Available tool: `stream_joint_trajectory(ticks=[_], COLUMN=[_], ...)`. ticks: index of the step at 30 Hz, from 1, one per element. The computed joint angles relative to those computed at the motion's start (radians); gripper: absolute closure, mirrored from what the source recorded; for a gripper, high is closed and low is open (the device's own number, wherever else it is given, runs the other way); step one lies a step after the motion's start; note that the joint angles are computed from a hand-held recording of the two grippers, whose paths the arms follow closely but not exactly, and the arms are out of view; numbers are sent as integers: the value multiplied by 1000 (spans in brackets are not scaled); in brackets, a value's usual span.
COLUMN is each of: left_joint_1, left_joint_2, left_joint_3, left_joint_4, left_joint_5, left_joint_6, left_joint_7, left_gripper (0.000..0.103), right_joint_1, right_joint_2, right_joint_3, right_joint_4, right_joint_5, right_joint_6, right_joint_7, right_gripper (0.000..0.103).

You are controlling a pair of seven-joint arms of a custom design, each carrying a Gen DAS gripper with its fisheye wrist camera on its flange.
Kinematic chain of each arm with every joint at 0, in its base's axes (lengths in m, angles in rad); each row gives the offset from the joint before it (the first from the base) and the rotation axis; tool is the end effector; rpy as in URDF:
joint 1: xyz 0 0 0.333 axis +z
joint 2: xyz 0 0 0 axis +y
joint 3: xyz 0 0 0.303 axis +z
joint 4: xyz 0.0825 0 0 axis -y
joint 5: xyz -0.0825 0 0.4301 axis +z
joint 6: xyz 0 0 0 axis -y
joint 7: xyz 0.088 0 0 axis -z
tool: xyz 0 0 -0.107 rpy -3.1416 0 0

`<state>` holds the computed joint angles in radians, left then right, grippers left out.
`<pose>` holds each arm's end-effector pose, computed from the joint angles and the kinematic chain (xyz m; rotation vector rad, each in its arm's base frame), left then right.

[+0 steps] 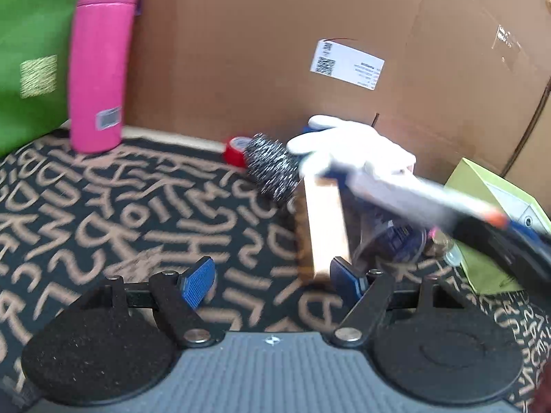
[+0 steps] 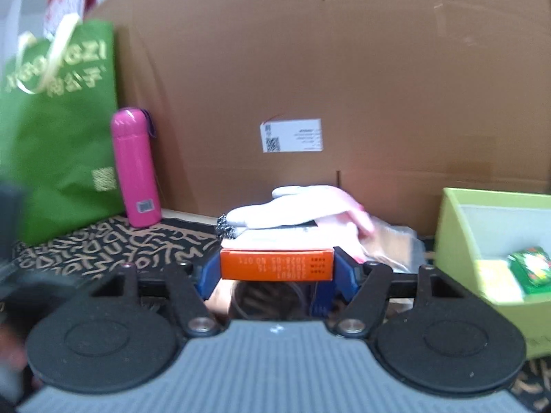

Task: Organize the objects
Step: 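Grasp the copper box with the left gripper while the right grasps the white box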

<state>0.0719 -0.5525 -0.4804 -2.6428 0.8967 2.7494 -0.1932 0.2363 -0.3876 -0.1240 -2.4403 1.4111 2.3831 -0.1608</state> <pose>0.4135 -0.2051 0.4143 -2.0889 1.1231 -0.8461 0.4991 0.0650 0.4520 -1.8770 0.6837 -0.2993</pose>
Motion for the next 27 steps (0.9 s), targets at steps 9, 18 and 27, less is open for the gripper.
stream_joint_trajectory(ticks=[9, 18, 27], left_joint_1=[15, -160, -236], left_joint_2=[240, 101, -39], left_joint_3=[41, 134, 55], left_joint_4=[193, 63, -33], left_joint_5=[105, -8, -215], left_joint_6=[-46, -57, -76], left_joint_7=[41, 211, 423], left_gripper=[26, 71, 54], right_joint_1=[-128, -143, -116], right_joint_2=[-114, -79, -42], right_joint_3=[-91, -112, -81], right_joint_4=[-118, -91, -72], right_joint_5=[-240, -365, -369], right_joint_6=[-69, -99, -52], right_joint_7=[11, 90, 93], right_gripper=[37, 18, 16])
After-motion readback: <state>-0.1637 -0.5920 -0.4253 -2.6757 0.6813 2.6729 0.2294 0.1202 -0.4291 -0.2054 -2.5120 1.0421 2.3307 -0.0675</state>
